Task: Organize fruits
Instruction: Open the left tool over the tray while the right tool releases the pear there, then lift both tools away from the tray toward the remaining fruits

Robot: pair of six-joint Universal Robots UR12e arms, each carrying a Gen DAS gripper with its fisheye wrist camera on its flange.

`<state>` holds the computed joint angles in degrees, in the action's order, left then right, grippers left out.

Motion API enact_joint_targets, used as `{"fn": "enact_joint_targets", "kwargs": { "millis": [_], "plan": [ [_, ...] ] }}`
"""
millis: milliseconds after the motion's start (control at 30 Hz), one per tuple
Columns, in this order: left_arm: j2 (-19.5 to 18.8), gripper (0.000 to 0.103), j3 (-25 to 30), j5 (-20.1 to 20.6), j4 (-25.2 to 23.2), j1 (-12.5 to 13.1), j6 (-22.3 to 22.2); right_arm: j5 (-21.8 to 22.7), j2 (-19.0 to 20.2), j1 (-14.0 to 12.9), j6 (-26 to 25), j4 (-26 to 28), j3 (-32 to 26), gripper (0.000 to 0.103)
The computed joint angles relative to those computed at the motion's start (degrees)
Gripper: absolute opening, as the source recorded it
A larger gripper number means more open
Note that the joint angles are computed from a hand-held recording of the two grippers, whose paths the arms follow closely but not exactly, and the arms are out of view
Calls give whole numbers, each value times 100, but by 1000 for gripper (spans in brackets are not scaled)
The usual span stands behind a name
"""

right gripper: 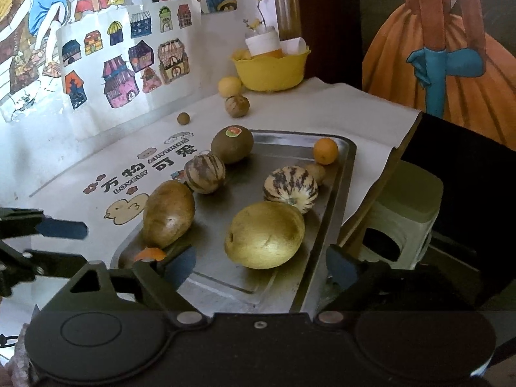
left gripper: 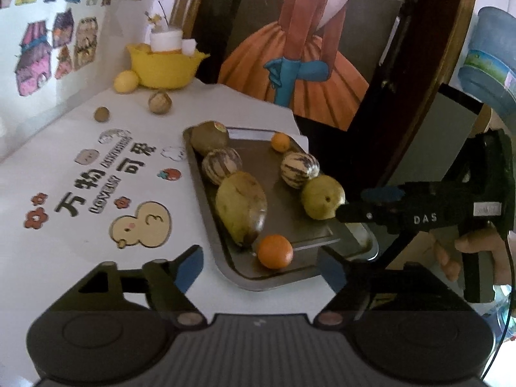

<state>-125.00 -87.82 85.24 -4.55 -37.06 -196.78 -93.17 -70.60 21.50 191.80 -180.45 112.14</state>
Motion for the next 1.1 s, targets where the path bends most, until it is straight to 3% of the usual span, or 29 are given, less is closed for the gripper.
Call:
{"fn": "enact_joint_targets", "kwargs": {
  "millis": [200,333,567,1100],
  "plan": [
    [138,102,-211,380,234,-8,-200,-313,-56,167,-30,-153,81,102],
    [208,102,-312,592,198,26,-357,-600,-99,302,96,-49,108,102],
    [340,102,-467,796,-109,90,-462,-729,-199,506,316,803,19,102],
    [428,102,-369,1269,-777,209,-338,165,95,671,-398,1157,-661,102]
  ]
}}
